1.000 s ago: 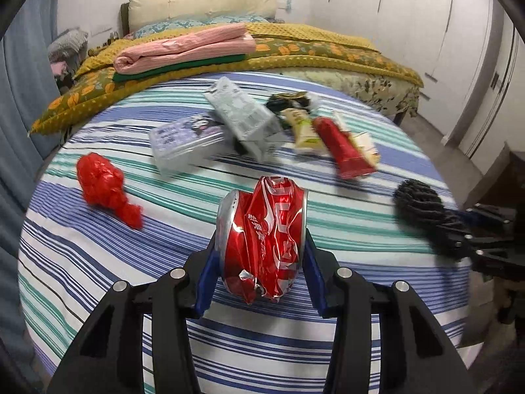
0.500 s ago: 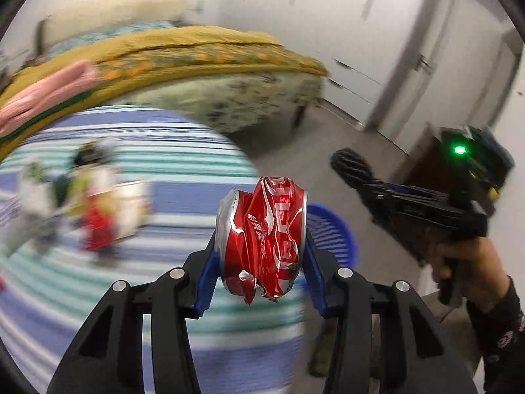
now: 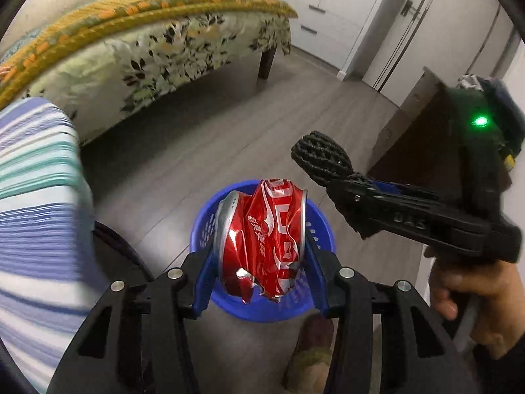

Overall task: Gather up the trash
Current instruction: 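Carry the can and net over the blue wastebasket and open both grippers, then move both grippers back toward the remaining trash on the table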

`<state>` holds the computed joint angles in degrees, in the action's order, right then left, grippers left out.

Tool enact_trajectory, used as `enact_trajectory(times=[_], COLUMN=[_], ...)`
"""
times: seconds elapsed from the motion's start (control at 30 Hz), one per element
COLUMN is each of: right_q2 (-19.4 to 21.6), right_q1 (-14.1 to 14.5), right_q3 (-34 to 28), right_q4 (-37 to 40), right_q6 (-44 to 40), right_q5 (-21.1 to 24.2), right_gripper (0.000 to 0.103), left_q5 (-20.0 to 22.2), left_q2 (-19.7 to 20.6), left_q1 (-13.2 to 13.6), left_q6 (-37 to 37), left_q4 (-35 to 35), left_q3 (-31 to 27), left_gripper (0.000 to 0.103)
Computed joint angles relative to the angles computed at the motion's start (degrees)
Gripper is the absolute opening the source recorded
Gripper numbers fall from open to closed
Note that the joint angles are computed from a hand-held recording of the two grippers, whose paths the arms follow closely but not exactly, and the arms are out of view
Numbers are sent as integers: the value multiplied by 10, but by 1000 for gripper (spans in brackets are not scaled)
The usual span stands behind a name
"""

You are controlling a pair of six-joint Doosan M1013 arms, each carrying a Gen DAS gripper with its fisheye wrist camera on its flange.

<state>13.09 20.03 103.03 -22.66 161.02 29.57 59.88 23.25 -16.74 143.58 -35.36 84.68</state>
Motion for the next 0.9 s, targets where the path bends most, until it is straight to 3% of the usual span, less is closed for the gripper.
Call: enact_trajectory(times=[0.03,0.07,0.1,0.27,0.4,0.53,0.7,0.83,0.9], right_q2=[1,0,0,-10,-12,-3,27,64,90], right_q1=[-3,-6,-7,-8,16,54,115,151,162], right_q3=[3,7,10,15,-1,-27,-81,-140,-182], right_q4=[4,-2,-11,-65,-156,-225,-274,-233,-166], right_q6=[6,23,39,109,172,184,102,3,-89], right_q5=[-9,-16,-19,-14,48,98,115,77,58], right_gripper=[49,55,66,72,88,89,89,89,89], left_q5=[-9,-15,-24,-31,-30,-8,-21,-78,-112], left_q2=[4,8,11,11,-15,-44,-69,-70,-62], left_q1=[-4,-6,-9,-13,9,54,130,184,207], left_q6=[0,0,0,-6,30,65,97,76,46], left_q4=[-3,-5,-10,-21,-57,-93,-89,-42,-2], left_q3=[1,2,3,-2,8,20,40,48,42], left_gripper=[55,72,79,82,86,91,92,92,92])
